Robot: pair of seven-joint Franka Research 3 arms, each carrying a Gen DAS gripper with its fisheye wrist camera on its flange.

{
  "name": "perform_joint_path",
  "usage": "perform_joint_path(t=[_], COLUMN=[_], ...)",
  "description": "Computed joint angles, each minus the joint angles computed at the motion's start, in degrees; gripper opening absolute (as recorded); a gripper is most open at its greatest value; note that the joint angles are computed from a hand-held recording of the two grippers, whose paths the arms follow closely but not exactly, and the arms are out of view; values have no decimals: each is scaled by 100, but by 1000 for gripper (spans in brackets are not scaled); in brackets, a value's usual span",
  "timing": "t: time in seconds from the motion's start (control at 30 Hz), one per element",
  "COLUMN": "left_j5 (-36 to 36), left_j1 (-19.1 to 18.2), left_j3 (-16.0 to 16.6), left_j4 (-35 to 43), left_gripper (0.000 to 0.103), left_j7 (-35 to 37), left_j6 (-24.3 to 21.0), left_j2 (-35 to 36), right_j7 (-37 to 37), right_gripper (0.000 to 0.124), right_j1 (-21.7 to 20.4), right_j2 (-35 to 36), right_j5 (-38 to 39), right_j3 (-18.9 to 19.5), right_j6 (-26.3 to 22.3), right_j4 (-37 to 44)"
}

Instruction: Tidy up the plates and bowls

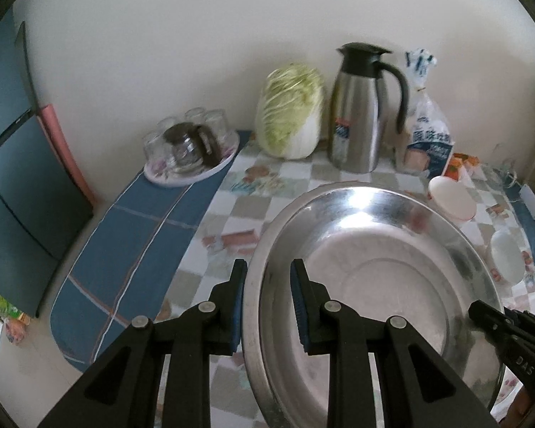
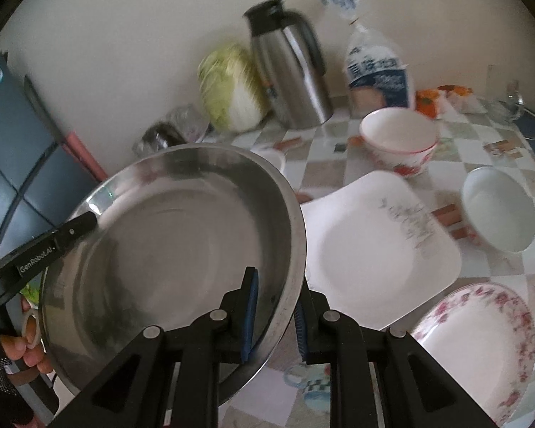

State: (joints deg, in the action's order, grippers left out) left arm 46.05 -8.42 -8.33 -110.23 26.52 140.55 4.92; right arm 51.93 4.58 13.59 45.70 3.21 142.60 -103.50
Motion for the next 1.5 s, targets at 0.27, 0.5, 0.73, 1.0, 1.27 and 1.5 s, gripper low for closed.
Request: perform_joint_path(t=[0.27,0.5,0.73,1.0,1.27,1.5], left_j5=[-211,-706,-1165,-1411,-1684,-1736], left_j1=[-313,-530,-633,-691,-623,-598], left_j3=[-19,66,155,239,254,274], left_j4=[1048,1676,1982,2057,1932,1919], left_gripper=[25,25,25,25,25,25], left_j7=[216,370,641,879,998,1032], left_j6=[34,265,541,502,702,827], left_j2=[804,1461,1899,2148,2232,2306], right_j7=[66,417,837,1288,1577,1758], right_gripper=[20,20,20,20,20,20], right_j1=[-312,-444,-537,-473,-452,-373], right_j2=[129,284,511,620,800,879], right_j5=[304,-66,-583,-1148,-1507,-1814], right_j3=[-124,-223,-267,-305,-302,-319], right_j6=[172,419,500,517,377,501], right_j4=[254,421,535,512,595,589])
